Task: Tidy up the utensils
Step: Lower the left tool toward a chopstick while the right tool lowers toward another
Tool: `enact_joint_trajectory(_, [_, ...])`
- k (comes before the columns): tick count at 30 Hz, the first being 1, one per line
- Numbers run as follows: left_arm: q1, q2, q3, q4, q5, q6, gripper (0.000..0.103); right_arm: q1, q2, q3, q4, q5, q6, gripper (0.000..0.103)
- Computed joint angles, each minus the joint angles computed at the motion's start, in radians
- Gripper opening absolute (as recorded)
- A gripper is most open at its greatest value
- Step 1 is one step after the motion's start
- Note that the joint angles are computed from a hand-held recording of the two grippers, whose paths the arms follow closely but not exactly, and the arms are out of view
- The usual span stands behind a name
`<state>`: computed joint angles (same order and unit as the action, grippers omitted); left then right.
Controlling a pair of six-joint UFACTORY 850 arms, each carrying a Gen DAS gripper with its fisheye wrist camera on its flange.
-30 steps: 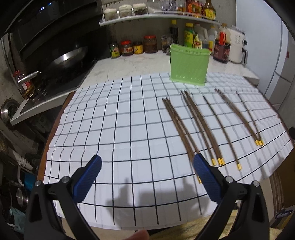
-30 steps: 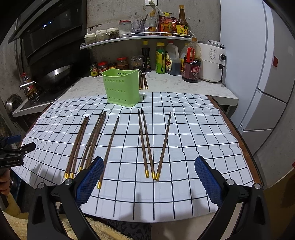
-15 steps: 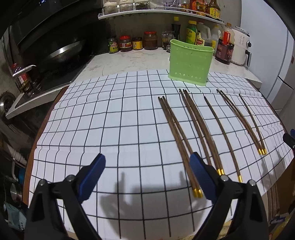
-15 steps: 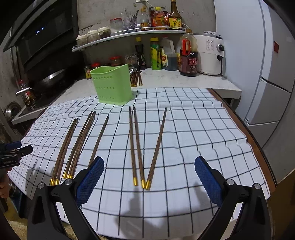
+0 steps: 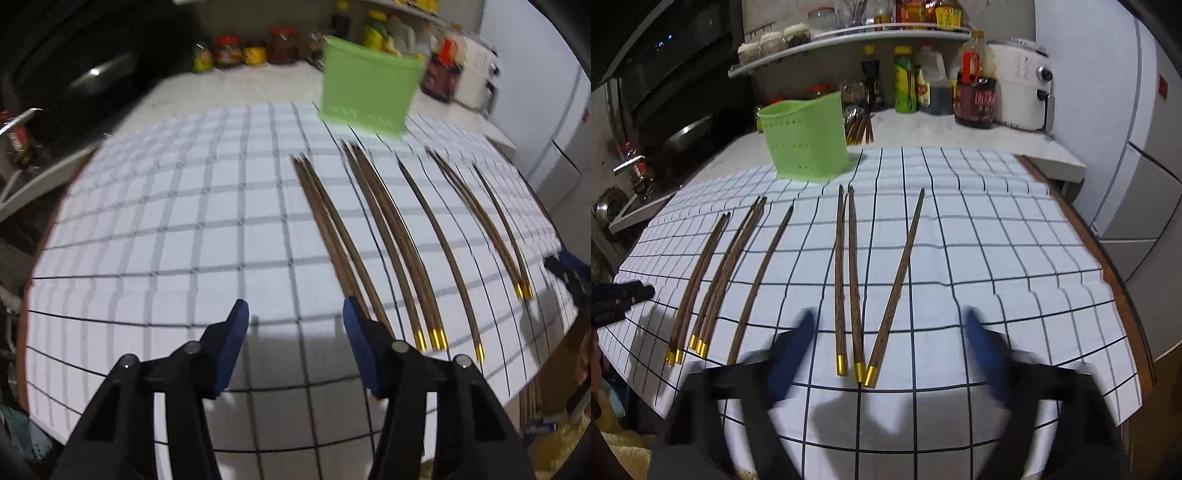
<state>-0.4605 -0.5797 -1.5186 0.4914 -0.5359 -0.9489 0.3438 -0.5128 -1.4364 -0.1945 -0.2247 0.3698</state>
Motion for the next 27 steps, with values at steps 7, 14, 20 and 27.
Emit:
enact_joint_trajectory(7, [-0.003,-0.063,-0.049,-0.098,0.005,0.114,0.053,-0.014,-0.033,-0.027,0.043,-0.017,-0.008,0.059])
enact_joint_trajectory(14, [-0.004,-0.082,-0.087,-0.068,-0.068,0.085,0.053,-0.012,-0.037,-0.034,-0.01,-0.016,0.052,0.059])
enact_joint_trajectory(20, [-0.005,-0.079,-0.084,-0.076,-0.127,0.117,0.053,-0.012,-0.042,-0.038,-0.027,-0.005,0.087,0.058])
enact_joint_trajectory(27, [0.016,-0.039,-0.033,-0.173,-0.02,0.148,0.053,-0.015,-0.04,-0.04,-0.023,-0.001,0.111,0.058])
